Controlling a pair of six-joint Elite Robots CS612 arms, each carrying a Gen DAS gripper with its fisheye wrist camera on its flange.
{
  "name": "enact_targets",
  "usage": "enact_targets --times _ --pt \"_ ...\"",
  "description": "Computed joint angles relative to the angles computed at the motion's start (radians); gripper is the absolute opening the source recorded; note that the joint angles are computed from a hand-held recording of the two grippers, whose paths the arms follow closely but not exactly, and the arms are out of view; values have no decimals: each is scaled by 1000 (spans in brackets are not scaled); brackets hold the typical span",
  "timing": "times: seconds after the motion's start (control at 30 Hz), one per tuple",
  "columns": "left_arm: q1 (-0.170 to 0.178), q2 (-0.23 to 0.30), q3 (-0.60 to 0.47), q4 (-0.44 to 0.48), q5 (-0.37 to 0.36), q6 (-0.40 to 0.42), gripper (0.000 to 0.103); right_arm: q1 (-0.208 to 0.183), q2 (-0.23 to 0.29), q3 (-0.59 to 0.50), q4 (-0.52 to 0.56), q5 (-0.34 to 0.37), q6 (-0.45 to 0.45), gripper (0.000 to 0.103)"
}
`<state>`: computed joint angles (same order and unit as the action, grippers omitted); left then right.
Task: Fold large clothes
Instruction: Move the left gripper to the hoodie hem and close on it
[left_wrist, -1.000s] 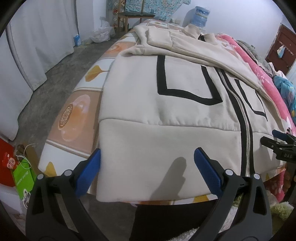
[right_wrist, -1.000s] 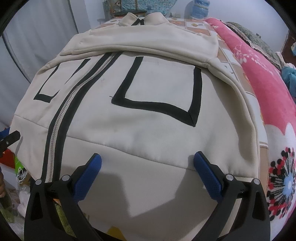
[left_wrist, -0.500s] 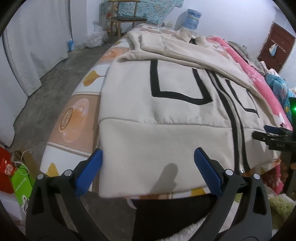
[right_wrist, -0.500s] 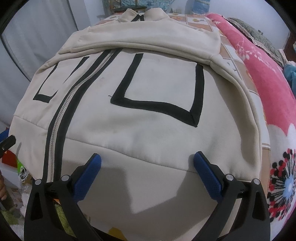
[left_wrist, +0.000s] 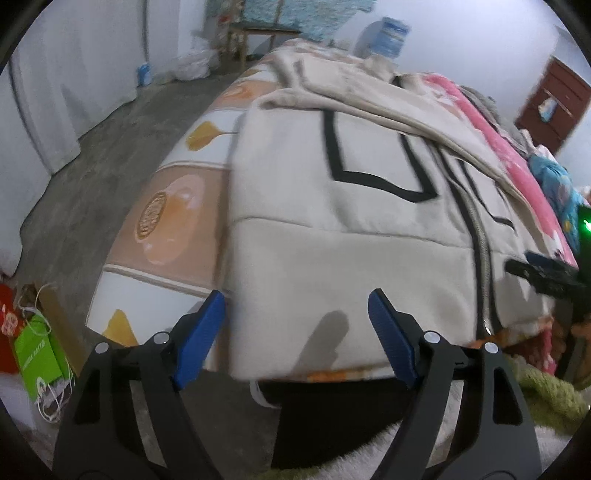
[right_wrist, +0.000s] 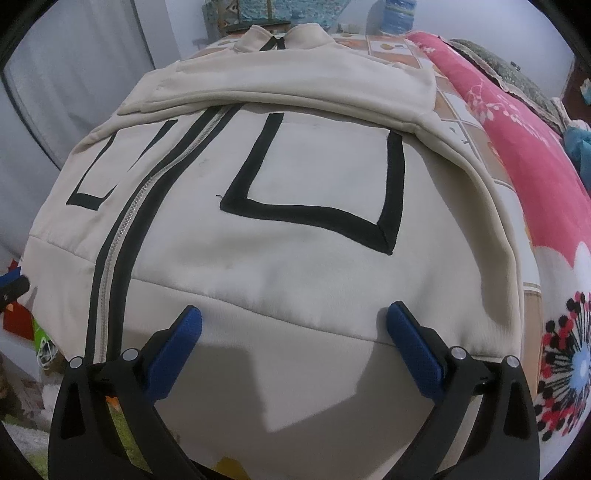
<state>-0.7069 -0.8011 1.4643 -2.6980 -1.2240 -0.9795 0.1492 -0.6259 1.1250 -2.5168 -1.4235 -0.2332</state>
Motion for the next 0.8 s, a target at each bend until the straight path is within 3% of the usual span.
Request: enact_targets --times 0.23,0.37,0.47,0.63,0.67,0.8 --pt "25 23 -4 -52 -59 -27 75 1 1 -5 7 -3 7 97" --pt "39 30 50 -303 -208 -82 74 1 2 -5 6 -4 7 97" --pt "36 34 61 -351 -213 -91 73 1 3 -5 5 -6 11 97" --pt "39 39 64 -433 -192 -131 54 -2 0 -7 15 1 5 97" --pt "37 39 63 -433 -186 -125 50 -3 -3 -3 15 5 7 97" --pt "28 29 37 -289 -144 -91 33 -23 -35 42 -18 63 40 97"
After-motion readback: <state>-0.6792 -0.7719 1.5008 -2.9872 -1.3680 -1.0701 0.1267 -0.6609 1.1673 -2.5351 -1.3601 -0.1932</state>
